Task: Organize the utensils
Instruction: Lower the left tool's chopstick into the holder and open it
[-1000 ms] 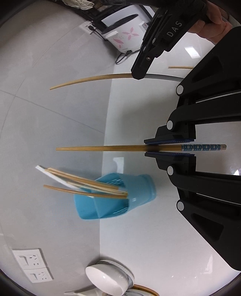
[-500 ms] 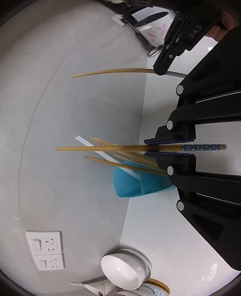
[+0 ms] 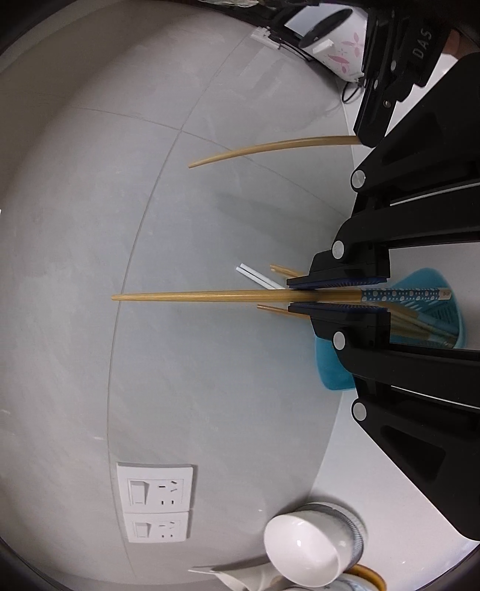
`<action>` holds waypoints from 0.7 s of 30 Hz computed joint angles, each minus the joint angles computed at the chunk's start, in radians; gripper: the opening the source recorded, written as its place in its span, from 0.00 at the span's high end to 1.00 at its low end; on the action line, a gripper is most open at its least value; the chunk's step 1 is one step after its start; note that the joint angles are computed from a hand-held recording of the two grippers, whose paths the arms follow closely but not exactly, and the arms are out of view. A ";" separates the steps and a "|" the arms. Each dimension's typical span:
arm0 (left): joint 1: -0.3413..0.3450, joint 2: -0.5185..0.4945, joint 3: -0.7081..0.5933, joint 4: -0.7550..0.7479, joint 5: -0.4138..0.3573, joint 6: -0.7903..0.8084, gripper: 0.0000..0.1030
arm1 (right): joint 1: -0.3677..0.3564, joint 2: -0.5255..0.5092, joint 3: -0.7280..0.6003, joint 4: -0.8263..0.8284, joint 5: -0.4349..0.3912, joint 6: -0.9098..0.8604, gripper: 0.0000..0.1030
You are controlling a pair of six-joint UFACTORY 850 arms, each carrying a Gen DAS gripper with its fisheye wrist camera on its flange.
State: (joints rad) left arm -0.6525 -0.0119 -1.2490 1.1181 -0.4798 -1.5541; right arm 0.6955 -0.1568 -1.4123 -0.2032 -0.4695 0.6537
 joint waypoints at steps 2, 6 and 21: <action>-0.007 -0.004 0.020 0.086 0.000 -0.064 0.93 | -0.001 0.003 0.006 0.006 0.001 -0.005 0.94; -0.012 -0.010 0.051 0.167 0.003 -0.132 0.93 | -0.001 0.001 0.012 0.016 0.003 -0.010 0.94; 0.002 -0.051 0.082 0.104 0.029 -0.062 0.93 | -0.003 -0.019 0.008 0.051 -0.007 -0.043 0.94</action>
State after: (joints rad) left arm -0.6508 -0.0630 -1.1666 1.2220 -0.4513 -1.6163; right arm 0.6921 -0.1757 -1.4040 -0.1524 -0.4761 0.6111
